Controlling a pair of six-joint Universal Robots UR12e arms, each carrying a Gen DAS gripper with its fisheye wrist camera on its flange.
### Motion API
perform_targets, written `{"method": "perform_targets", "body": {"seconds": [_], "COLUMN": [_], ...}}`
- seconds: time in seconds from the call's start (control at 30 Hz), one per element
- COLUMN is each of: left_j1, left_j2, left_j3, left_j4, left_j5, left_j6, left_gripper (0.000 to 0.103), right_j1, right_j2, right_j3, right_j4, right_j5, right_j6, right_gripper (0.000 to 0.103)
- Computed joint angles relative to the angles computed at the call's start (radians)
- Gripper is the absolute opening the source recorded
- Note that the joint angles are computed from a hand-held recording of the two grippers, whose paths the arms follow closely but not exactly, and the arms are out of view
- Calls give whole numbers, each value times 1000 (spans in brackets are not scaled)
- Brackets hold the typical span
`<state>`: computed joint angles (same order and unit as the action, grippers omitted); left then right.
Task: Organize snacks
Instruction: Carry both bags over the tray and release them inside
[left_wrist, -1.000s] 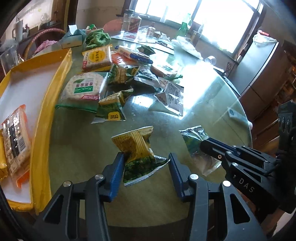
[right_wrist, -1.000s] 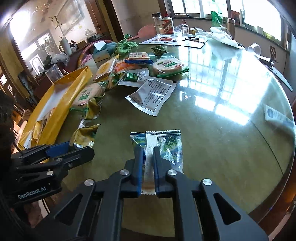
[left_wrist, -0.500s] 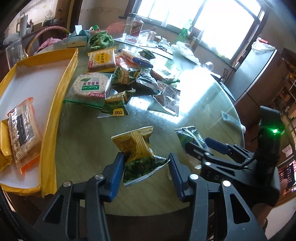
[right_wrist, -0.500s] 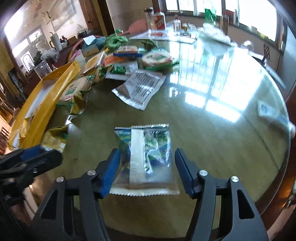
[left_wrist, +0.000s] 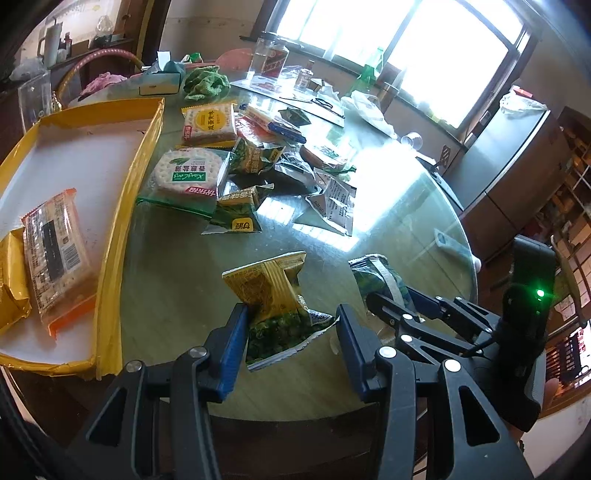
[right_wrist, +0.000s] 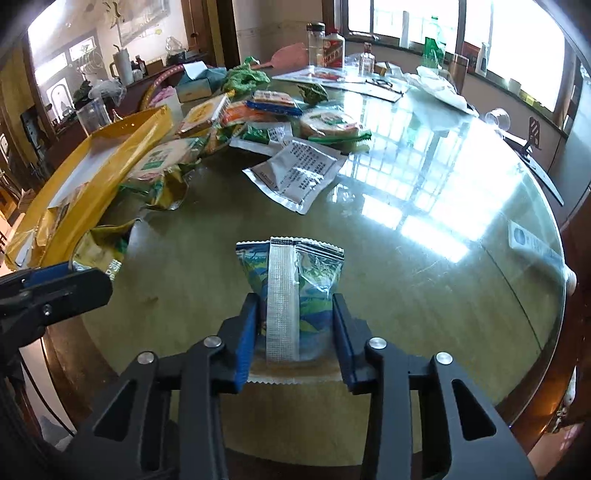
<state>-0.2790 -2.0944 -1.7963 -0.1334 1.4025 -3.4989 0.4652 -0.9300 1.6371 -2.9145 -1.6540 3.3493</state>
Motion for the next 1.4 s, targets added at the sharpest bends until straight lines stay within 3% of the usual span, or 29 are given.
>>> {"method": "perform_targets", "body": {"seconds": [0.23, 0.53, 0.63, 0.87, 1.07, 1.27, 1.4], "left_j1": [9, 29, 52, 107, 157, 203, 228], "left_j2": [19, 50, 62, 125, 160, 134, 106], "left_j3": [-21, -50, -68, -137, -175, -153, -121], "left_j4": [38, 92, 118, 214, 252, 189, 130], "left_j5": [-12, -38, -108, -110, -36, 83, 115], "left_j6": [-18, -46, -68, -117, -149, -176, -171], "left_gripper": [48, 48, 48, 48, 48, 48, 48], "right_j1": [3, 10, 13, 26, 41, 64, 82], "right_j2": [-14, -32, -34, -8, 53, 137, 215], "right_j3": [10, 13, 0, -76, -193, -349, -500], "right_j4": [-47, -118, -137, -131, -53, 75, 204], "right_j5": [44, 94, 127, 236, 347, 409, 398], "right_j6": [-4, 4, -3, -28, -46, -68, -89], "right_gripper": [30, 29, 29, 29, 29, 29, 29]}}
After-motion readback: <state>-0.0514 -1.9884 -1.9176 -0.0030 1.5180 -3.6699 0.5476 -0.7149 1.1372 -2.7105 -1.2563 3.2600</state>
